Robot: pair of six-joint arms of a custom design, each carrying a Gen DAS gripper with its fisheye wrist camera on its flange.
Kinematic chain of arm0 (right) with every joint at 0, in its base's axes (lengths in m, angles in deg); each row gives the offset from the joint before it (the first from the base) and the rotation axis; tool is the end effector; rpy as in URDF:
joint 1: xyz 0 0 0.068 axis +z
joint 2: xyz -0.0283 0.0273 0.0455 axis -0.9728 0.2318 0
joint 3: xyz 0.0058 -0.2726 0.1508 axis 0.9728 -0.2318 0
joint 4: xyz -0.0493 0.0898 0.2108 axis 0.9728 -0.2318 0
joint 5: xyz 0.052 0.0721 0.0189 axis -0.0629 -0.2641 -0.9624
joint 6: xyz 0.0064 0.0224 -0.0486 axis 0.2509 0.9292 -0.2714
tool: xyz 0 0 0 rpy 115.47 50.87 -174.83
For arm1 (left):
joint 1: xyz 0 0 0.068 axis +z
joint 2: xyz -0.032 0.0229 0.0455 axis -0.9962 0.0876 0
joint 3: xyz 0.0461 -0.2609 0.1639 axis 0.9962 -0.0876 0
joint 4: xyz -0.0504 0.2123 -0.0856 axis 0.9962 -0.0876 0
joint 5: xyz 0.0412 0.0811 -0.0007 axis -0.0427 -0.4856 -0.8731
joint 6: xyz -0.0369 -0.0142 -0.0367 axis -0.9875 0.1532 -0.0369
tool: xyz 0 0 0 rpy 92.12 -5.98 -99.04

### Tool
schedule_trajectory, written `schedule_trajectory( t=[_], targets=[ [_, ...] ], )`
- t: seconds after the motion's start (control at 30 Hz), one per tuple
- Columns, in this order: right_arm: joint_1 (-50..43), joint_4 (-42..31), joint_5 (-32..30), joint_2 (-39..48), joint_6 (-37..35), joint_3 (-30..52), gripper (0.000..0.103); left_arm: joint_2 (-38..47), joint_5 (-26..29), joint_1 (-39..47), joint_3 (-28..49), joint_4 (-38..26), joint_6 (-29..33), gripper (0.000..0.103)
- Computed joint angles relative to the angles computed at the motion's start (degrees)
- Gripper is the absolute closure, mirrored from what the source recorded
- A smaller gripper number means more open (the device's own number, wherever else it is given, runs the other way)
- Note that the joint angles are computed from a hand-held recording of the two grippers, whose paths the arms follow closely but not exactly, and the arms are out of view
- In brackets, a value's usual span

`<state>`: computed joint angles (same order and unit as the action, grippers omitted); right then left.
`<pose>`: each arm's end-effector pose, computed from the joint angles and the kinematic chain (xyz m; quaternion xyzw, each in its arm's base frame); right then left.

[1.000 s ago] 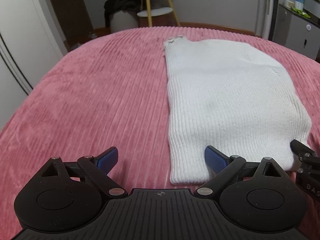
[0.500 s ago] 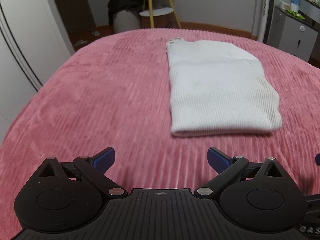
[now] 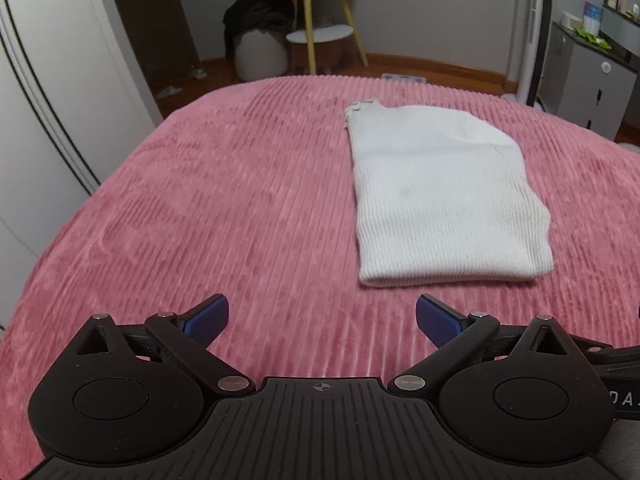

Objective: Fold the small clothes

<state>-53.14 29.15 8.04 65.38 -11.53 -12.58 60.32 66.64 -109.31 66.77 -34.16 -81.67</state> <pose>0.2924 0.1202 0.2874 0.0336 0.9716 0.0154 0.2338 0.2872 -0.1172 0.2649 0.0317 0.9460 0.0551 0.3179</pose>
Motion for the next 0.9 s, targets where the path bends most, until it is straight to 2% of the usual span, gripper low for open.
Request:
schedule_trajectory(
  t=[0.1, 0.2, 0.4, 0.9],
  targets=[
    [1.1, -1.0, 2.9, 0.4, -0.1, 1.9, 0.004, -0.2, 1.2, 0.9, 0.3, -0.7, -0.1, 0.001],
    [1.9, -1.3, 3.3, 0.7, 0.0, 2.6, 0.004, -0.3, 1.9, 1.5, 0.5, -1.4, 0.1, 0.001],
    [4.1, 1.7, 4.8, -0.5, -0.9, 1.2, 0.004, -0.7, 1.9, 1.1, 0.3, -1.4, 0.5, 0.001],
    [5.1, 3.6, 4.4, -0.8, -1.1, 0.6, 0.004, -0.8, 2.3, 0.1, 0.4, -1.1, 0.7, 0.001]
  ],
)
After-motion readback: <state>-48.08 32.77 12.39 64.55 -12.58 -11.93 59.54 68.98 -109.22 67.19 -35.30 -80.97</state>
